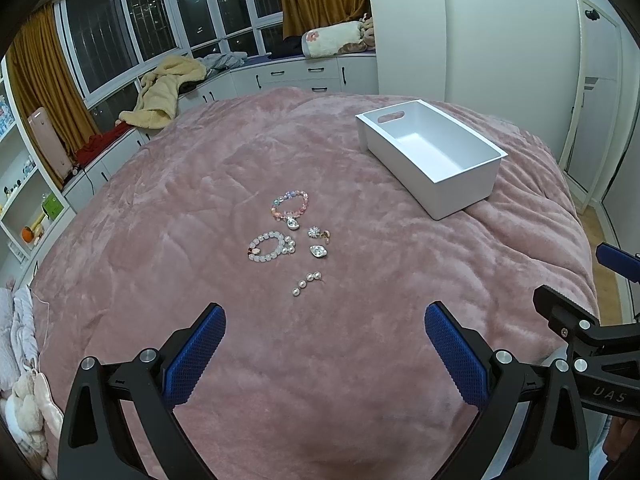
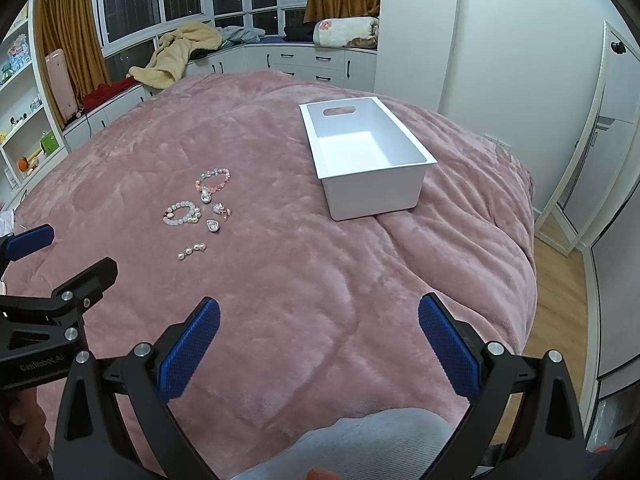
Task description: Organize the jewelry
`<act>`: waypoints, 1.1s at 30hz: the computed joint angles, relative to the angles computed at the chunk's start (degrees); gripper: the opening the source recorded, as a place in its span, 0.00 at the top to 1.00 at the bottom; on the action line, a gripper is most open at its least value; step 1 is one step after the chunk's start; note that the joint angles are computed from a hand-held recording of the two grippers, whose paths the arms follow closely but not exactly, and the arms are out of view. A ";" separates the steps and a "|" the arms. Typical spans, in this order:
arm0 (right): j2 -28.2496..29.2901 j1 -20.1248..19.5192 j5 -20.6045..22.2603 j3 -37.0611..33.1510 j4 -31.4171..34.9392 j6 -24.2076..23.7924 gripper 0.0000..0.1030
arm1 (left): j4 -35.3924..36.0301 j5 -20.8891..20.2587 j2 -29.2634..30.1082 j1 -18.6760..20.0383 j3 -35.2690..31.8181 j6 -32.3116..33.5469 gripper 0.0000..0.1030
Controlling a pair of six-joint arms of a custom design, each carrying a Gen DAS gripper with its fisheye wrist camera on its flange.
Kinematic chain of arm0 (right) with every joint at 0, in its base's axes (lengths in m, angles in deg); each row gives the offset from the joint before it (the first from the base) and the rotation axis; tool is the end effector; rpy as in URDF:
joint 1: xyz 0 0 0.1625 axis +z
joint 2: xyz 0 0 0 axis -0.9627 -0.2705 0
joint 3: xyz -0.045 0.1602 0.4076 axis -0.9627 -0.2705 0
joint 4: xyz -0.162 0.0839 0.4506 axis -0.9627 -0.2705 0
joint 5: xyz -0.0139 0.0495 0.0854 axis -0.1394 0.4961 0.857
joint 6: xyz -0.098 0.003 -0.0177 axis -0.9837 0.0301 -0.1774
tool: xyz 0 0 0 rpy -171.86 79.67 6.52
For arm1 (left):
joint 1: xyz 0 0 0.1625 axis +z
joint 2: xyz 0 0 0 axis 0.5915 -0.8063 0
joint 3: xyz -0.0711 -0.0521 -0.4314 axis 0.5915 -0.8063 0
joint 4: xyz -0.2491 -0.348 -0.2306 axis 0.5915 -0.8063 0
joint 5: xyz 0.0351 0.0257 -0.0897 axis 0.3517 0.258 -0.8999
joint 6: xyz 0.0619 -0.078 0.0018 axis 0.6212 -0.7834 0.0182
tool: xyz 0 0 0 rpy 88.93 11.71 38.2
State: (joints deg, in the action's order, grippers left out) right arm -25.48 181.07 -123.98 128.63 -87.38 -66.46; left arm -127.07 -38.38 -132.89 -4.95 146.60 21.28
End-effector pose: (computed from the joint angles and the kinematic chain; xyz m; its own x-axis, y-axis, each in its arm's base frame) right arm 0.1939 -0.4616 0.4038 -0.6881 0.2695 0.6737 -0.3012 0.7386 -0.6031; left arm -0.4839 -0.5386 0.1309 -0.5379 0.4066 -0.7385 0.7321 0.6596 -0.1701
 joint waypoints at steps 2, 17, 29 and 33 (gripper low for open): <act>0.03 0.06 -0.24 0.01 0.11 0.23 0.05 | 0.08 0.06 -0.03 0.05 0.00 0.09 0.02; -0.51 -0.24 -0.17 0.63 -0.54 0.32 0.04 | -0.65 -0.57 0.01 0.42 0.25 0.95 0.02; -0.79 -0.49 0.26 0.80 -0.29 0.56 0.04 | 0.09 -0.75 0.15 0.41 0.15 0.69 0.02; -0.81 -0.46 0.19 0.85 -0.10 0.83 0.04 | -0.23 -0.69 0.17 0.52 0.24 1.14 0.02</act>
